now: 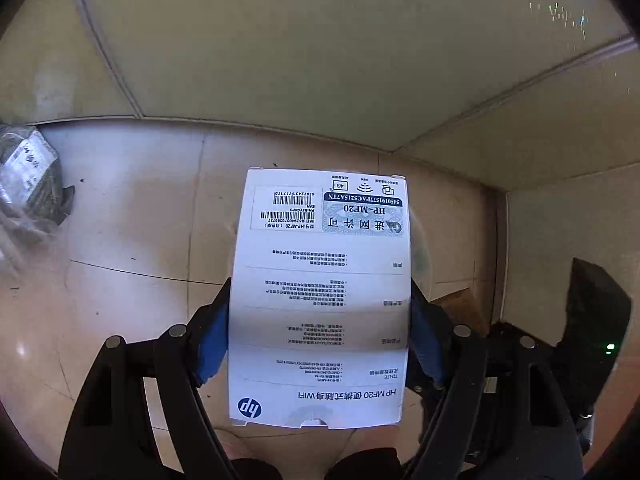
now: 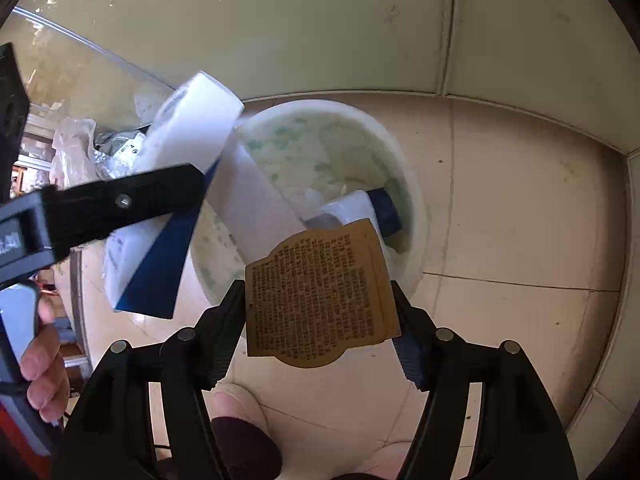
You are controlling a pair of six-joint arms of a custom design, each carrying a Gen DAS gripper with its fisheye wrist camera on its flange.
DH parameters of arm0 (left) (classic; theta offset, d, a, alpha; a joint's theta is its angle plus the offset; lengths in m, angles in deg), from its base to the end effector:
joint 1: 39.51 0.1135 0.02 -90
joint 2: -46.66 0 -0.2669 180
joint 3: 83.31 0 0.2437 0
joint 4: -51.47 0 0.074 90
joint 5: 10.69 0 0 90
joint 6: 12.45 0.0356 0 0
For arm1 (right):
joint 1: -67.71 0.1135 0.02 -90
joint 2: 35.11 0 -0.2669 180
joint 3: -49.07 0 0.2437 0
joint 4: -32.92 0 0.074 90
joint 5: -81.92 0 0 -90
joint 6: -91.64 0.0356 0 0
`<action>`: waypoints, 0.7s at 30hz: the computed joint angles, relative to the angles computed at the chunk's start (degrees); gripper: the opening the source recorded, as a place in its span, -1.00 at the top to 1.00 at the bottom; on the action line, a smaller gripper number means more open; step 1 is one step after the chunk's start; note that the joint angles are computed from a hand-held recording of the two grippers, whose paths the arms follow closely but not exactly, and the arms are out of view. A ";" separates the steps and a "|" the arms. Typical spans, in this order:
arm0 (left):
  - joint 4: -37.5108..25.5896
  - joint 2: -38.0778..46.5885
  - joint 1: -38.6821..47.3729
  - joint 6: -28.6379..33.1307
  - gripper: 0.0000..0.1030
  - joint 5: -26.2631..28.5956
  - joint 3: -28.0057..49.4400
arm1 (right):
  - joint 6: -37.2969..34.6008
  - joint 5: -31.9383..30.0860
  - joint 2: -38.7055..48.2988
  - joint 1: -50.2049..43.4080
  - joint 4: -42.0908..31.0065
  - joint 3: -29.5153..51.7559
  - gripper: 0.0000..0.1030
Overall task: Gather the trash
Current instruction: 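Carry the white HP box and cardboard insert down over the white bin, then open the left gripper to drop the HP box while the right gripper drops the cardboard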
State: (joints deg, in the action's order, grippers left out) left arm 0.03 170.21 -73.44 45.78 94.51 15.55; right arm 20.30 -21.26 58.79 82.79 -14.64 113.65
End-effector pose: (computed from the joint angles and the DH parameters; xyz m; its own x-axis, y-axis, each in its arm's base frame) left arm 0.3390 -0.2393 0.1289 -0.9959 0.0576 -0.0698 0.0782 0.9362 -0.3426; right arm 0.2637 0.0795 0.1546 -0.9880 0.0564 -0.1440 0.0135 0.9590 0.2830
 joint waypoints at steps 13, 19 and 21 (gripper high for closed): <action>-2.98 0.46 0.37 -0.38 -0.48 -1.02 1.53 | -4.47 2.88 -1.27 -2.03 -1.89 2.58 -0.46; -16.53 -7.71 -1.42 -0.12 -0.48 -6.32 6.53 | -2.10 5.32 -7.07 -1.38 -15.61 11.85 -0.46; -24.04 -10.68 -2.46 -0.41 -0.48 -7.91 12.01 | -2.65 5.67 -9.32 -2.36 -23.71 18.71 -0.46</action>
State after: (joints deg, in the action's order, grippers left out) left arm -24.00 159.54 -75.90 45.37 86.60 27.56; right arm 17.64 -15.59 49.47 80.43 -38.35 132.36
